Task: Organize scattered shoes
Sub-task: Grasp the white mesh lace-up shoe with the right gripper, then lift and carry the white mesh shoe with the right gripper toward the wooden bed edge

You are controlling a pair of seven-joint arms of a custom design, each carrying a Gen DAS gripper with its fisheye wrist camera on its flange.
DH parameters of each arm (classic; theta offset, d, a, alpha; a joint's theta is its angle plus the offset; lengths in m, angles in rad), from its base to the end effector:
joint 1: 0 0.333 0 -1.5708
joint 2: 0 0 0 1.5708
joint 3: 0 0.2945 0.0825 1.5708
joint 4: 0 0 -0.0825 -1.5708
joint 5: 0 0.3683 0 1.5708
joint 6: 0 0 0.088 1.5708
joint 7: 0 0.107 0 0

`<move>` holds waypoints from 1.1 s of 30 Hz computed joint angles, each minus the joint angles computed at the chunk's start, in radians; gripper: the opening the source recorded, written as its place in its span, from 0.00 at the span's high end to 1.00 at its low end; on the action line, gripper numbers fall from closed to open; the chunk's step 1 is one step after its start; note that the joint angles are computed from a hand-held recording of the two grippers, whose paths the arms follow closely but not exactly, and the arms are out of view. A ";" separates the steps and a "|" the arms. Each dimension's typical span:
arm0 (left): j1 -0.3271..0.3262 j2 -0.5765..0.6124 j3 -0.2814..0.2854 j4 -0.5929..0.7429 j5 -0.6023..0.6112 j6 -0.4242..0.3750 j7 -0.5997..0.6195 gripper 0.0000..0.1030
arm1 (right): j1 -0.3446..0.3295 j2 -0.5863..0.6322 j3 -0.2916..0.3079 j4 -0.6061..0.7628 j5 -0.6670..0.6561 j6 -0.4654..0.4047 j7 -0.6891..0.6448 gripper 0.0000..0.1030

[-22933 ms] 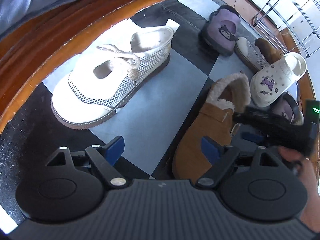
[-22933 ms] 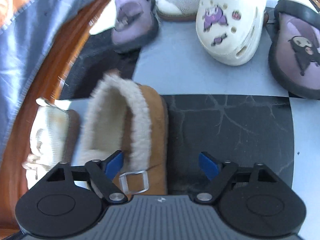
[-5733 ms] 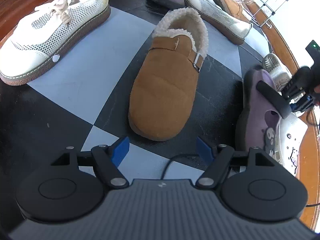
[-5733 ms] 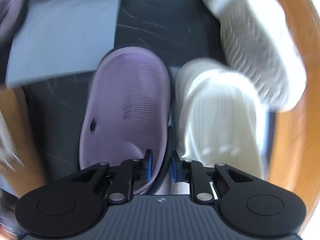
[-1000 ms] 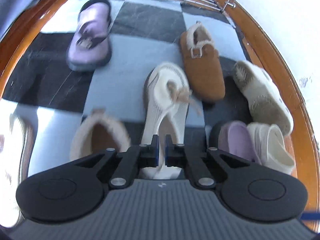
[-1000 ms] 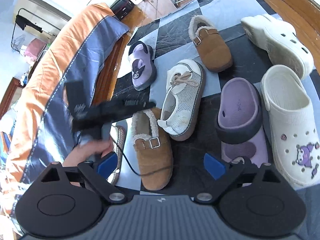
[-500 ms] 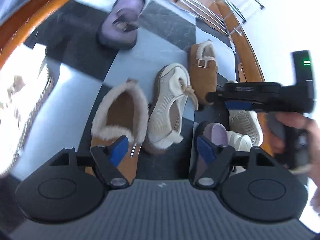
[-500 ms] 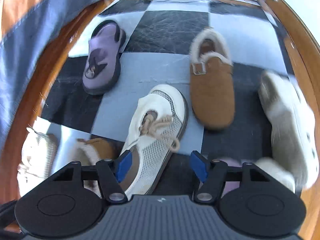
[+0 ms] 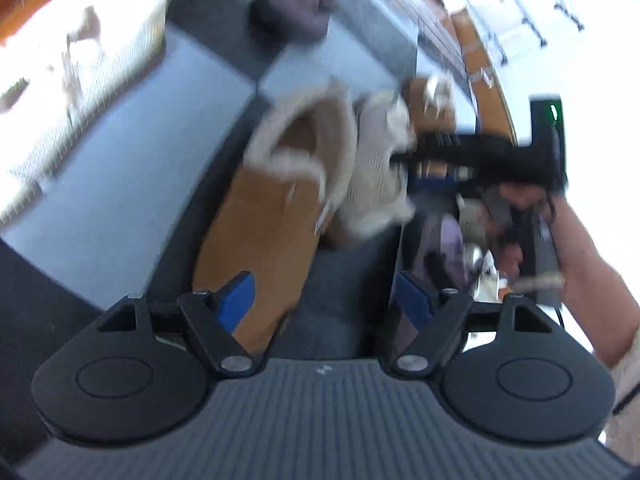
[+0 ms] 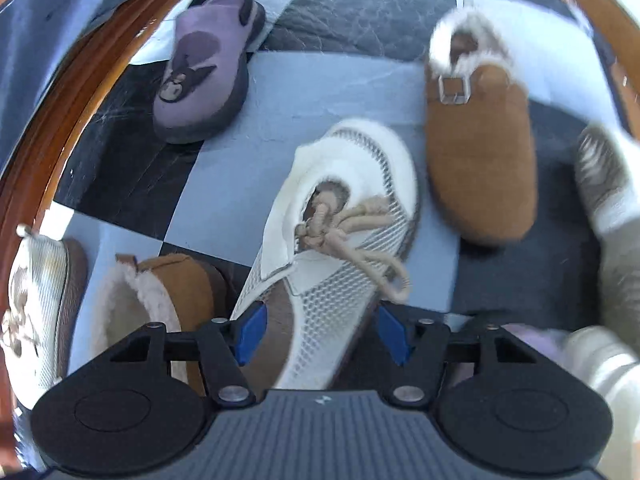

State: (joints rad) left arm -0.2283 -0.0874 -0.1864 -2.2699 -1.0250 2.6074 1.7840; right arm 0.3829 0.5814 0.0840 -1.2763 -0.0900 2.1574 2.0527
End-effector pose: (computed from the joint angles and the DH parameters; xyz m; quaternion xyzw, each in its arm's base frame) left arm 0.4864 -0.1954 0.4195 0.7079 -0.5983 0.3502 0.1347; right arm 0.6535 0.3090 0.4335 -0.6999 0.6980 -0.0641 0.1372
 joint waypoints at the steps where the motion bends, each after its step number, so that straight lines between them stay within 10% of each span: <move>1: -0.004 0.010 -0.003 0.004 0.001 -0.009 0.006 0.25 | 0.020 0.013 -0.019 -0.003 -0.039 0.006 0.021 0.41; 3: -0.009 0.030 -0.010 0.013 0.004 -0.028 0.017 0.25 | 0.040 0.019 -0.038 -0.026 -0.097 0.020 0.036 0.42; 7: -0.015 0.061 -0.023 0.035 -0.002 -0.054 0.037 0.25 | 0.006 -0.031 -0.010 -0.085 -0.060 0.027 0.017 0.90; 14: -0.022 0.072 -0.039 0.053 0.007 -0.063 0.055 0.25 | -0.014 -0.076 -0.010 -0.114 -0.046 -0.015 0.003 0.89; 16: -0.023 0.075 -0.040 0.055 0.001 -0.066 0.060 0.25 | -0.008 -0.079 -0.012 -0.130 -0.060 -0.005 0.002 0.62; 20: -0.020 0.073 -0.038 0.053 0.008 -0.066 0.060 0.25 | 0.023 -0.079 -0.041 -0.199 -0.151 0.116 0.062 0.47; 24: -0.014 0.059 -0.032 0.041 -0.009 -0.067 0.072 0.25 | 0.016 -0.142 -0.056 -0.365 -0.206 0.347 0.134 0.94; 33: -0.007 0.059 -0.027 0.040 -0.010 -0.074 0.057 0.25 | -0.169 -0.251 0.059 -0.586 0.164 0.597 0.213 0.95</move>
State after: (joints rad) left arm -0.2353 -0.0280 -0.2134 -2.2303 -1.0346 2.5333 1.8407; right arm 0.2143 0.3303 0.1428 -1.8625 0.0737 2.7544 2.2657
